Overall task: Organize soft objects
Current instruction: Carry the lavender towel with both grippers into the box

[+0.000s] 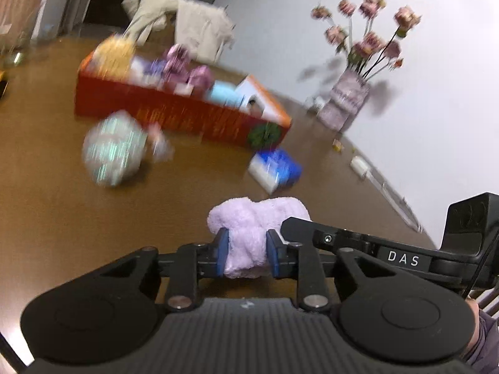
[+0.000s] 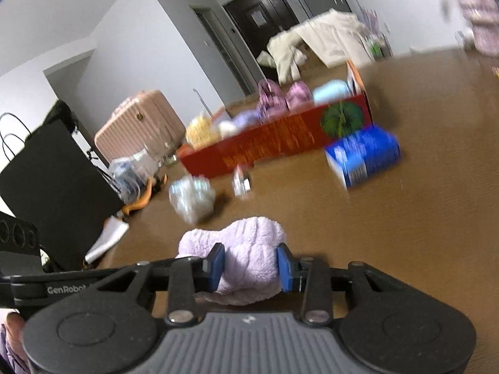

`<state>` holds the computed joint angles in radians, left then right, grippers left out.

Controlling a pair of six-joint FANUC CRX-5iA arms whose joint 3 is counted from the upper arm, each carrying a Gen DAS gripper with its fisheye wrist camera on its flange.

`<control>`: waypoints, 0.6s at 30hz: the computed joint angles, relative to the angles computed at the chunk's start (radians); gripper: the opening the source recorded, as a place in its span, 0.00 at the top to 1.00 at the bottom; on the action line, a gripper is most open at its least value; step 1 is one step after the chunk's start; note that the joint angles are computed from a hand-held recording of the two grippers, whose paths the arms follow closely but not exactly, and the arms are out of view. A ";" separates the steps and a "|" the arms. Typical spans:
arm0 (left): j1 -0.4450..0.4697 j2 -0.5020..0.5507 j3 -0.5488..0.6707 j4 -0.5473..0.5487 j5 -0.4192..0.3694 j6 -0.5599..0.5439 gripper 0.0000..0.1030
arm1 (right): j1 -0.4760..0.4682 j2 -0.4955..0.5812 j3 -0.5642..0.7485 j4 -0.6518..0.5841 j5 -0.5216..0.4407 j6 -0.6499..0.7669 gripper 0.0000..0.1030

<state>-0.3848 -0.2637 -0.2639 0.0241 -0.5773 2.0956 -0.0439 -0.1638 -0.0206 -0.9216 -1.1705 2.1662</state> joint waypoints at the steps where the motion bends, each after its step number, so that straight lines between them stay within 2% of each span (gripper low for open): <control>1: 0.019 0.014 0.018 0.021 0.019 -0.040 0.75 | 0.008 0.018 0.034 -0.004 0.015 0.008 0.66; 4: 0.092 0.073 0.086 0.103 0.056 -0.177 0.75 | 0.033 0.097 0.161 -0.036 0.053 0.048 0.66; 6: 0.148 0.129 0.141 0.181 0.074 -0.267 0.75 | 0.068 0.174 0.264 -0.023 0.080 0.016 0.66; 9: 0.224 0.236 0.254 0.257 0.033 -0.326 0.75 | 0.136 0.315 0.438 0.034 0.099 -0.062 0.66; 11: 0.257 0.309 0.351 0.232 -0.029 -0.293 0.75 | 0.184 0.400 0.532 0.100 0.104 -0.132 0.66; 13: 0.273 0.381 0.458 0.146 -0.108 -0.229 0.76 | 0.225 0.512 0.654 0.163 0.057 -0.251 0.66; 16: 0.281 0.474 0.587 0.053 -0.227 -0.186 0.75 | 0.269 0.608 0.739 0.223 0.041 -0.357 0.66; 18: 0.272 0.512 0.640 -0.022 -0.275 -0.167 0.75 | 0.300 0.651 0.768 0.270 0.048 -0.402 0.66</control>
<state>-0.1124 0.2485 0.3766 0.0021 -0.8520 1.9290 0.2561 0.4872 0.7474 -0.6511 -1.1230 1.7645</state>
